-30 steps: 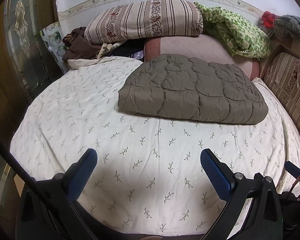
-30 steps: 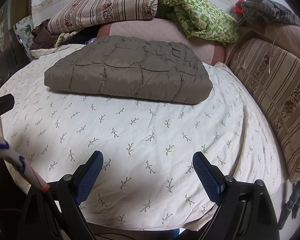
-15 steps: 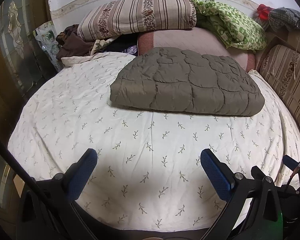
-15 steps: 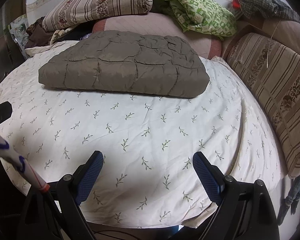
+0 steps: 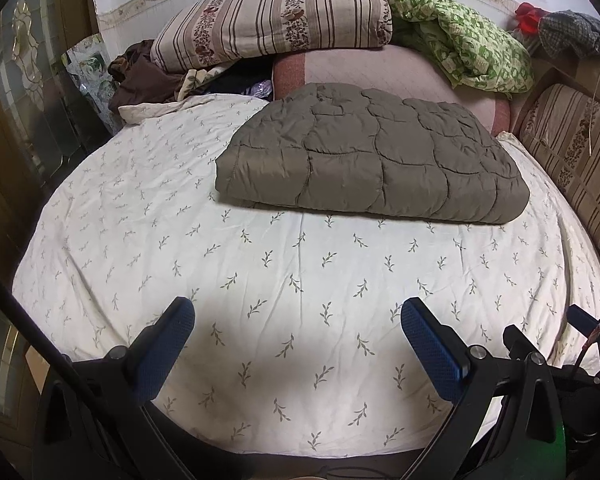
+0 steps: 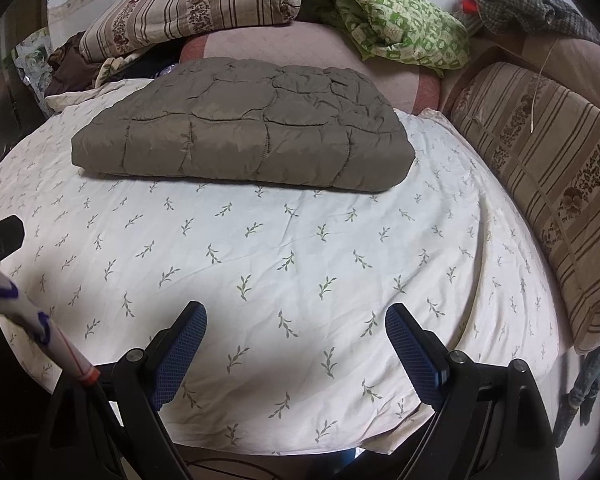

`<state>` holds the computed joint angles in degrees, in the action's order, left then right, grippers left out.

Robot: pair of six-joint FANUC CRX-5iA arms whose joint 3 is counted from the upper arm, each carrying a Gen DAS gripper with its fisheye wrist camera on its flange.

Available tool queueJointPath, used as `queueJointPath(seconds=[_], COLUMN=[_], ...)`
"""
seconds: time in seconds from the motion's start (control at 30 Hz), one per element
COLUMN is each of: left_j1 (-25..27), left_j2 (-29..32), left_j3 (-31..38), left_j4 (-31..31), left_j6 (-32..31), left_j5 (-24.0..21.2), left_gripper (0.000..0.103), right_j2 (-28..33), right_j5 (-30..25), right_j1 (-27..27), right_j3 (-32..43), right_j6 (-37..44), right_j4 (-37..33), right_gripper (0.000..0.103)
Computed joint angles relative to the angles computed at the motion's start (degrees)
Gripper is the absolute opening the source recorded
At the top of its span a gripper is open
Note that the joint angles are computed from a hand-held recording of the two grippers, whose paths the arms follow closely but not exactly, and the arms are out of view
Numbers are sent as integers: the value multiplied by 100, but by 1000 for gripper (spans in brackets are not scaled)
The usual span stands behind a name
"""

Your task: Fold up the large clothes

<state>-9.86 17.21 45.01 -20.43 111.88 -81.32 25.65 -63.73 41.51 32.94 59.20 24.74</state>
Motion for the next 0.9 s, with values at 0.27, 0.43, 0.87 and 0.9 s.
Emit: queueJointPath(seconds=[0.27,0.43,0.87,0.9], left_j1=[70,124,238,251], left_j2=[23,45,159,162], left_j3=[-36,-55,7,9], left_j4=[111,163,284,294], left_j6=[-14,-6,33,30], left_j5=[-13,-14,-107,-112], left_gripper=[103,103,103,103], right_j2=[149,284,655,687], right_j5=[-126,-245,-520,-546], right_j1=[22,-1,4,0], right_j3=[209,428,978,1034], right_j6=[91,86,349,380], right_j4=[105,127,43,23], right_gripper=[94,94,94,94])
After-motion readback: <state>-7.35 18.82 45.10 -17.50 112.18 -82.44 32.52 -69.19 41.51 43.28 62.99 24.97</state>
